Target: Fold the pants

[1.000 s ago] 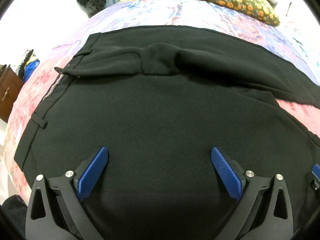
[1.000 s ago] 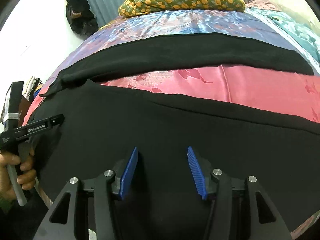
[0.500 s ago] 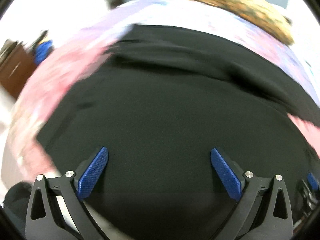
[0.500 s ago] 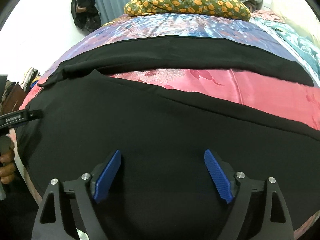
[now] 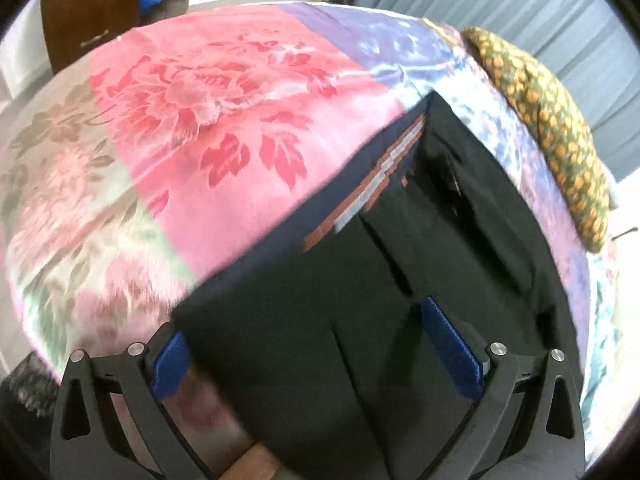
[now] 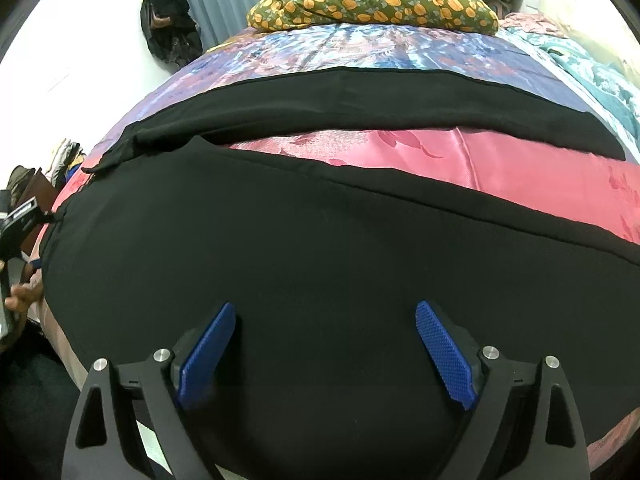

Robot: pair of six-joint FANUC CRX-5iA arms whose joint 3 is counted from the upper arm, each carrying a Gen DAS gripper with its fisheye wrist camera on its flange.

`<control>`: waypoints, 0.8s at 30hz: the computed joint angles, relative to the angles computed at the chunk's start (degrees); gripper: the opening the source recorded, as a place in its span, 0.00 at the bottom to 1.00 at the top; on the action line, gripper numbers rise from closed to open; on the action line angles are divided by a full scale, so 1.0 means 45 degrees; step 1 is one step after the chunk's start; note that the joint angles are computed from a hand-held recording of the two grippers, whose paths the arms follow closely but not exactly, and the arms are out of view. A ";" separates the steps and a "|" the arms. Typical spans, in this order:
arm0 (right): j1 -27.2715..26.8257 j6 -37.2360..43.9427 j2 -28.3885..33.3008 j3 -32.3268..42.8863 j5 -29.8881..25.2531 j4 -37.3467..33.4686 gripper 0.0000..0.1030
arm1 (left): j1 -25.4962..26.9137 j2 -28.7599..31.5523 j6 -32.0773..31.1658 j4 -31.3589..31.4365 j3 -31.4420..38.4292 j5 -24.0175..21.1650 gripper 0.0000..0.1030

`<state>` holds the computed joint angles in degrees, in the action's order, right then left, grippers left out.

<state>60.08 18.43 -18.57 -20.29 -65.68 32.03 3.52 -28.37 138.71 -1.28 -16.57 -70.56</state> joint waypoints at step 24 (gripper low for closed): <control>-0.1497 -0.0814 -0.2307 -0.0670 -0.2870 -0.0394 0.89 | -0.3746 0.1187 0.1620 -0.4083 0.3026 -0.4506 0.99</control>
